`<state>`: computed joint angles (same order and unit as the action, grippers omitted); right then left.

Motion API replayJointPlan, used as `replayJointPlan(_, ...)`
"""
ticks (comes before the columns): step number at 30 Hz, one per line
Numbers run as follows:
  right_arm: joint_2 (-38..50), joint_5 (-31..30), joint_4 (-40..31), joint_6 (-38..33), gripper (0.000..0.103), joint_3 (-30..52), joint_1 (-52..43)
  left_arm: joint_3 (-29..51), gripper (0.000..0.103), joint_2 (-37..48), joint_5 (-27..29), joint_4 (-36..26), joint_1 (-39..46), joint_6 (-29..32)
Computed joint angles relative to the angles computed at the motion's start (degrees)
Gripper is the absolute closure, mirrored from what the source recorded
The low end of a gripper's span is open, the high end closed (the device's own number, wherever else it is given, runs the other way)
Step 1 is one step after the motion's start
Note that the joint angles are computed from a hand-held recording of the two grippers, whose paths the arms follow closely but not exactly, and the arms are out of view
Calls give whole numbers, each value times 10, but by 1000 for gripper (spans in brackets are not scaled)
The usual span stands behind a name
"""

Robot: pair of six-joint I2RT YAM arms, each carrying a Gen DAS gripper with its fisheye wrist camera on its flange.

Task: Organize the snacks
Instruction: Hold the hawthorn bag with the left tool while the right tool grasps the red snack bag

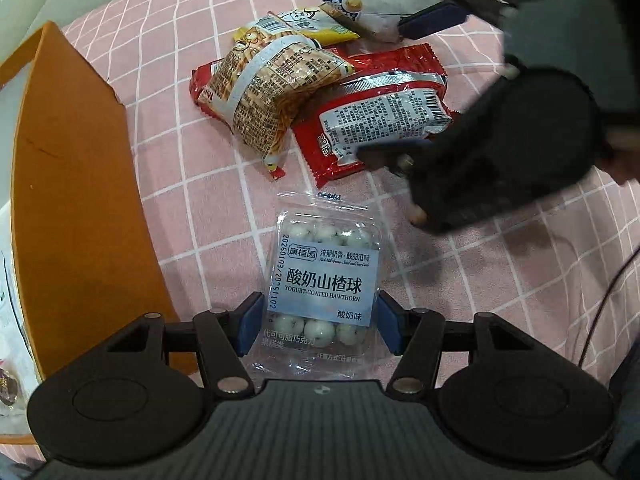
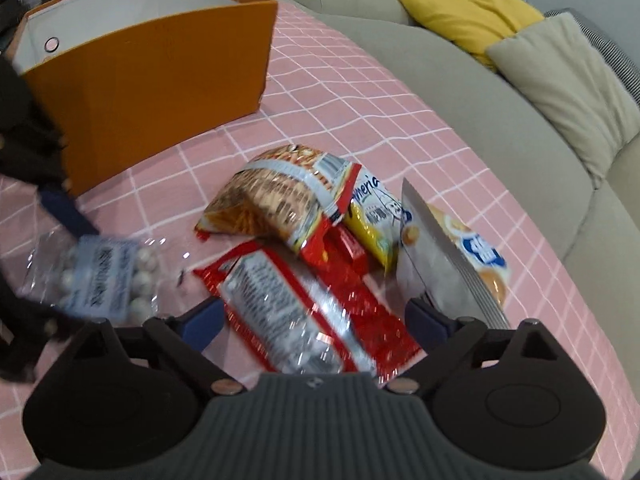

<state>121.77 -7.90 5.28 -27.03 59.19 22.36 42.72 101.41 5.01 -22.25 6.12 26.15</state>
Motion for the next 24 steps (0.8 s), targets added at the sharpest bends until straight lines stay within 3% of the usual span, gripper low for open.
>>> replayJointPlan(6,59,-37,-74,25,4,93,-19,3,35,17,5,5,14,8)
replayJointPlan(10,64,-49,-90,83,5,95,-24,-8,34,7,5,5,8,4)
replayJointPlan(16,-13,-18,-33,208,14,-33,-12,-18,34,7,12,14,17,6)
replayJointPlan(24,-143,123,-19,434,15,-201,66,-35,34,10,5,33,21,-1)
